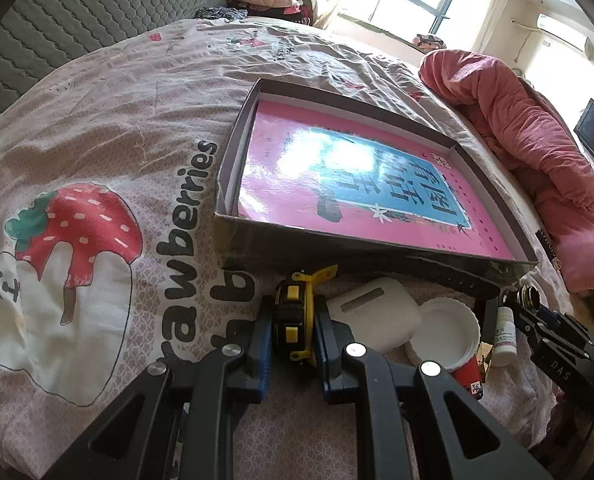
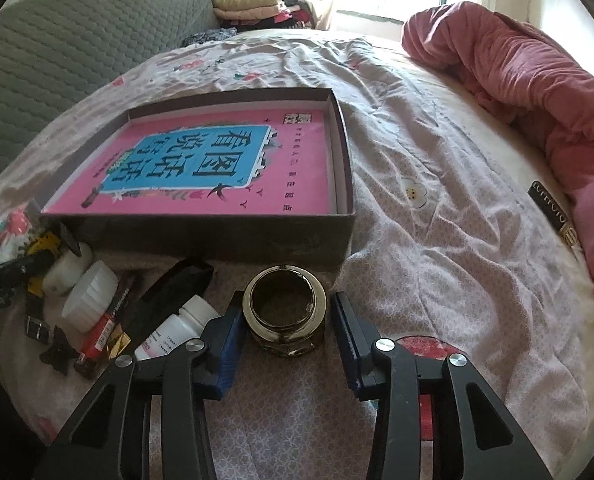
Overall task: Organize rigid objects
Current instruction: 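Close the right tool on the silver metal cup while the left tool lifts the watch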
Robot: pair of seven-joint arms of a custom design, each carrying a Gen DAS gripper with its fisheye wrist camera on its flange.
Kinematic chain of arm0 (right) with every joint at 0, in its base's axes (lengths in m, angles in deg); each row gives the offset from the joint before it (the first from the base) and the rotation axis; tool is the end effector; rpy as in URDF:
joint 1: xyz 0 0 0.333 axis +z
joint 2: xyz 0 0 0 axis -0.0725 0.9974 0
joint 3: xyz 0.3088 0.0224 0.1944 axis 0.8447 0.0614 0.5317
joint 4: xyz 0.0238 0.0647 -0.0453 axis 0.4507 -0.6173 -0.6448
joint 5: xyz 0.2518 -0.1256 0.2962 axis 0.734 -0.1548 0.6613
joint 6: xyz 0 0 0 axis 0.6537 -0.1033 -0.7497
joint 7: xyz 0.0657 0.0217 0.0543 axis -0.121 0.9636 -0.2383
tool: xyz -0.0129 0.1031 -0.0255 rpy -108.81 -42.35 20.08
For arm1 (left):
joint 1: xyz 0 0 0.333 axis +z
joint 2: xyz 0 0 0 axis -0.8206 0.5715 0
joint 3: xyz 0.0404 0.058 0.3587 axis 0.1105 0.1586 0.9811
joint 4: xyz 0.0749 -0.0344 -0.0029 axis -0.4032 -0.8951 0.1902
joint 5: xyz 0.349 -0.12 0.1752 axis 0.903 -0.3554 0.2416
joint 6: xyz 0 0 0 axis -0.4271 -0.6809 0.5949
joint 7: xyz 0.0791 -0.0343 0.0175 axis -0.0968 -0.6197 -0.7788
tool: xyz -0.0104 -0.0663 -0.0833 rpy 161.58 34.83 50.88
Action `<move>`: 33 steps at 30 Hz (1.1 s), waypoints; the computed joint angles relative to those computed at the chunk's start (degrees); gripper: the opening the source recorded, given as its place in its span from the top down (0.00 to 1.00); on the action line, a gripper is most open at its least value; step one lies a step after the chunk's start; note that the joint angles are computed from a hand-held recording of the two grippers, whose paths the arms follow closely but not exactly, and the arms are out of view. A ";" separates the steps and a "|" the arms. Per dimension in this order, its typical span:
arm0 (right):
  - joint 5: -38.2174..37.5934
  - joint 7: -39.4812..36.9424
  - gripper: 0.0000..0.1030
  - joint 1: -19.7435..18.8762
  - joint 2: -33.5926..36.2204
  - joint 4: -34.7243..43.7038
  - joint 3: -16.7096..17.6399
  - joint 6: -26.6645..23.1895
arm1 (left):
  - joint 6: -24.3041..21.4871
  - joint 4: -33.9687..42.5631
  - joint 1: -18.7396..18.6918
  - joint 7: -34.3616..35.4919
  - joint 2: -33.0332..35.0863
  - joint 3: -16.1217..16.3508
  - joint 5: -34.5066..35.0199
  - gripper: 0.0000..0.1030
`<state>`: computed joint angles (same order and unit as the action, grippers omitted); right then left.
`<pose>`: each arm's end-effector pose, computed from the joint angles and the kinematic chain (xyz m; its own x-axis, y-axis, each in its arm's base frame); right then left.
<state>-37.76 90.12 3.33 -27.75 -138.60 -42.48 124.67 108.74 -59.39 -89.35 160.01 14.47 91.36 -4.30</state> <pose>0.6243 0.1657 0.2627 0.3668 -0.9299 0.0261 -0.7186 -0.3011 -0.6269 0.5530 -0.1701 0.2557 0.2765 -0.9266 0.2548 -0.7453 -0.3742 -0.5518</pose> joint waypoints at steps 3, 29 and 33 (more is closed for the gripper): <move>-0.03 -0.13 0.58 0.25 -0.35 -0.50 -0.17 1.01 | -0.25 0.10 -1.07 0.29 0.08 0.92 -0.54 0.82; -14.29 9.88 0.64 -14.72 -2.37 -3.57 11.85 8.22 | 4.16 -1.52 -12.05 10.37 -2.56 7.89 -14.36 0.83; -17.39 11.99 0.64 -13.46 -3.16 -4.04 10.21 10.36 | 4.86 -1.49 -12.11 14.13 -3.41 6.95 -18.46 0.83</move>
